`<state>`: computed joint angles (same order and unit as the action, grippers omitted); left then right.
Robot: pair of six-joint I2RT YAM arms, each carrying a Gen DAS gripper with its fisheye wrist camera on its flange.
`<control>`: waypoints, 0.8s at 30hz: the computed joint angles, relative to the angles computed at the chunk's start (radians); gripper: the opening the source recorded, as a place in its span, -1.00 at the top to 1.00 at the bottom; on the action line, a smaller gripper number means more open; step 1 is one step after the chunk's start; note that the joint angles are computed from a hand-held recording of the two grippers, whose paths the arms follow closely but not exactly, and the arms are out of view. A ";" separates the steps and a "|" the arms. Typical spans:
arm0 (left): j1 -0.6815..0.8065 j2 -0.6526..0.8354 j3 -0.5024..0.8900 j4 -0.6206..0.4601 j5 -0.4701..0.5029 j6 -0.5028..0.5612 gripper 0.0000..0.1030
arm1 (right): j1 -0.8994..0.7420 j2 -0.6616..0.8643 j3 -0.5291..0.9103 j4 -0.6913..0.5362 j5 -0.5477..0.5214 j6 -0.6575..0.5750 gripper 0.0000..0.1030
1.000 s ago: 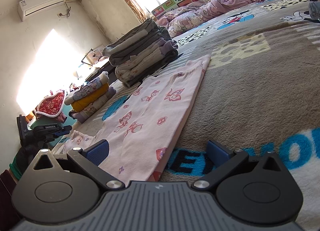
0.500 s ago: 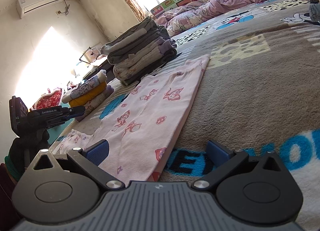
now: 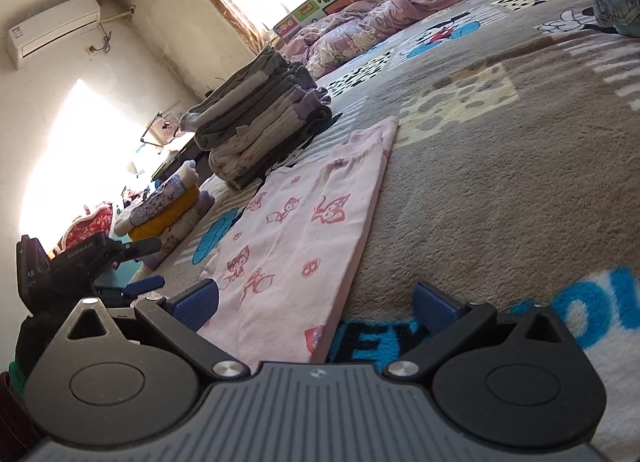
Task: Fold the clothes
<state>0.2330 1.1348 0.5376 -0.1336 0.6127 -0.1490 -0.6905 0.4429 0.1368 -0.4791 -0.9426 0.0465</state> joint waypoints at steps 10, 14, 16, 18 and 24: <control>0.048 0.152 0.023 0.113 0.042 -0.045 -0.94 | 0.445 0.591 0.207 0.544 0.549 0.149 -0.84; 0.029 0.185 0.037 0.115 0.018 -0.015 -0.94 | 0.463 0.760 0.308 0.586 0.572 0.086 -0.60; 0.023 0.195 0.043 0.113 0.009 0.003 -0.94 | 0.456 0.803 0.328 0.606 0.543 0.072 -0.53; 0.022 0.205 0.048 0.118 0.007 0.002 -0.94 | 0.462 0.832 0.347 0.601 0.533 0.048 -0.49; 0.019 0.224 0.059 0.126 0.004 -0.003 -0.94 | 0.496 0.812 0.341 0.607 0.520 0.029 -0.13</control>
